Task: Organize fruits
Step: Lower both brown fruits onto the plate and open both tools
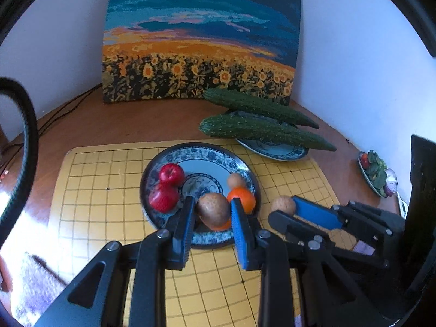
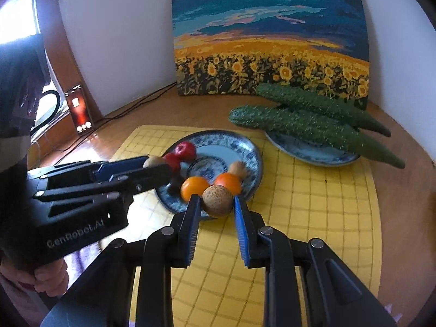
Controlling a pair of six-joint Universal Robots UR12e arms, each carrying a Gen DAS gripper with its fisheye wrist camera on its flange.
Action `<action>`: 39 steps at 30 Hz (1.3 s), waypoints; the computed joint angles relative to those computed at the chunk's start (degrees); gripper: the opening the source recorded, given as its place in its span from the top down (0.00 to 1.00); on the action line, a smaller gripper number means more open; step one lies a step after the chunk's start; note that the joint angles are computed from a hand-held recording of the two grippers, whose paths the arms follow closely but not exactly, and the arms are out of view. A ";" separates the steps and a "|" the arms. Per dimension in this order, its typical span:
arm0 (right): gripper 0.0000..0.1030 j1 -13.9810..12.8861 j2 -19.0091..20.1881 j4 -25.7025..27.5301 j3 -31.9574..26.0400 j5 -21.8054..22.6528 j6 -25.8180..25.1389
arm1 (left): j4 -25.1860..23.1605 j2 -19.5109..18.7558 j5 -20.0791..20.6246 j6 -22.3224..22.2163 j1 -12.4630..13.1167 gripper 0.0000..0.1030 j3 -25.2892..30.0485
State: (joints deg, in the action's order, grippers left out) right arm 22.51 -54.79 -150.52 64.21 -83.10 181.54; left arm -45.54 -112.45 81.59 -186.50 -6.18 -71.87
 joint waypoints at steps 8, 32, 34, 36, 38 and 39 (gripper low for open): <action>0.75 -0.74 2.48 0.25 -3.40 -1.02 -1.66 | -0.50 -2.61 -0.23 -1.25 -0.25 0.73 2.29; 0.75 -1.74 8.33 3.09 -11.55 3.19 0.46 | 0.15 -3.94 2.17 -2.12 -0.18 0.73 2.76; 0.75 -1.80 8.42 2.95 -11.63 3.59 0.80 | 0.14 -3.95 2.05 -2.17 -0.14 0.73 2.78; 0.75 -1.77 8.47 2.82 -11.65 3.74 1.17 | 0.12 -3.96 2.12 -2.04 -0.13 0.73 2.81; 0.75 -1.74 8.47 2.66 -11.59 3.68 1.48 | 0.12 -3.96 2.04 -1.93 -0.12 0.73 2.83; 0.75 -1.72 8.45 2.68 -11.57 3.60 1.48 | 0.13 -3.95 2.00 -1.89 -0.12 0.73 2.83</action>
